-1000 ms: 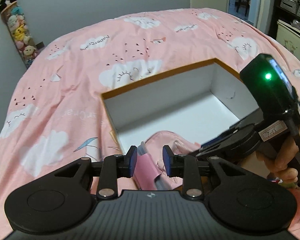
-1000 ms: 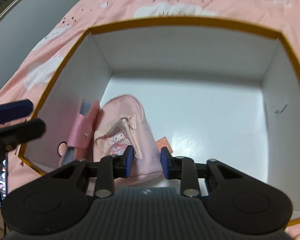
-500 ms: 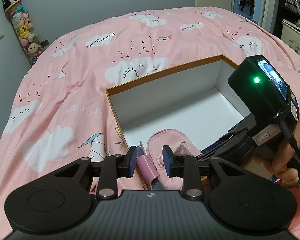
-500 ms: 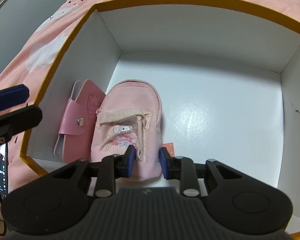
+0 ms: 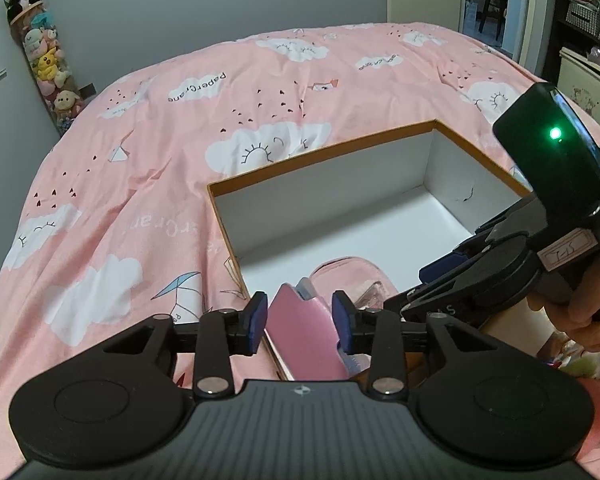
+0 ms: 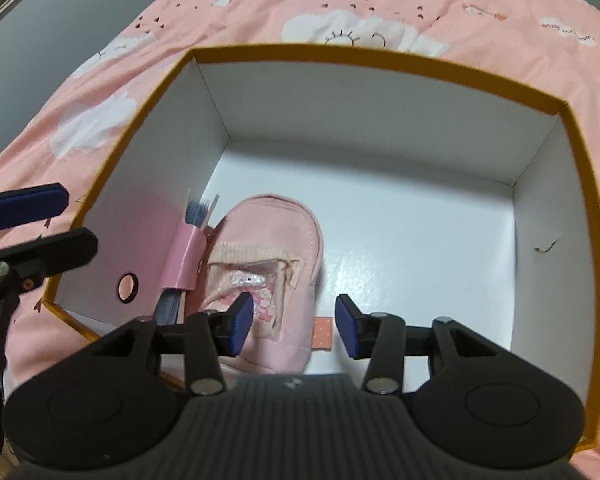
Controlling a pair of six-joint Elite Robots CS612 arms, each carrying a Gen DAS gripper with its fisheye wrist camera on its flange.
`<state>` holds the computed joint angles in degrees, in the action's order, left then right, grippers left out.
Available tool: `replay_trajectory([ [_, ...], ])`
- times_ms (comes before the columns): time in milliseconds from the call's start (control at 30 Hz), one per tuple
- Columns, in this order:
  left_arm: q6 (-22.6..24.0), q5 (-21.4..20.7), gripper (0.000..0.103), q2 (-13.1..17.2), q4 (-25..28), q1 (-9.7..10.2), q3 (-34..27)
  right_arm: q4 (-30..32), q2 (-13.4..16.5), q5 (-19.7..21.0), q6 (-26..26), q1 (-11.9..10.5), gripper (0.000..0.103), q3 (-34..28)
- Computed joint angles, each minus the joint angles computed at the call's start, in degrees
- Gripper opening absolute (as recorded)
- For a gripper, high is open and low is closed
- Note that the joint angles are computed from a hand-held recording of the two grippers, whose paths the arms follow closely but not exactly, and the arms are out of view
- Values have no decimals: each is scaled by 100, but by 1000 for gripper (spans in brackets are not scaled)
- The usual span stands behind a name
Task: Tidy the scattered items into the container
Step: 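Open right tool to drop pouch in box while left tool releases wallet inside, then move left tool to pink pom-pom while right tool moves to crochet bunny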
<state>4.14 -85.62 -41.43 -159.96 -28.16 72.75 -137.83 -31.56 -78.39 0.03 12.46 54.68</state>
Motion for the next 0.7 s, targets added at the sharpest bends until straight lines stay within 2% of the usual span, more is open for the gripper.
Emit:
replay_trajectory([
  [100,41,-12,50,-25,-226,-13,87,-368,-153,-4,19,-36,50,274],
  [200,-24,5,52,-61,-479,-32,196,-917,-333,-23,27,-65,56,627],
  [267,-122,-7,57,-82,-714,-37,277,-1400,-435,-78,37,-69,65,857],
  [400,-263,-67,60,-109,-1588,-43,541,-2680,-634,-52,93,-114,70,1416],
  [467,-277,-101,60,-164,-1615,-55,613,-3458,-721,-77,192,-134,70,1720],
  [600,-255,-521,60,-314,-1710,-35,836,-4757,-873,-212,314,-163,76,2303],
  [700,-115,-831,60,-429,-1595,-27,1010,-5099,-1036,-313,227,-186,77,2702],
])
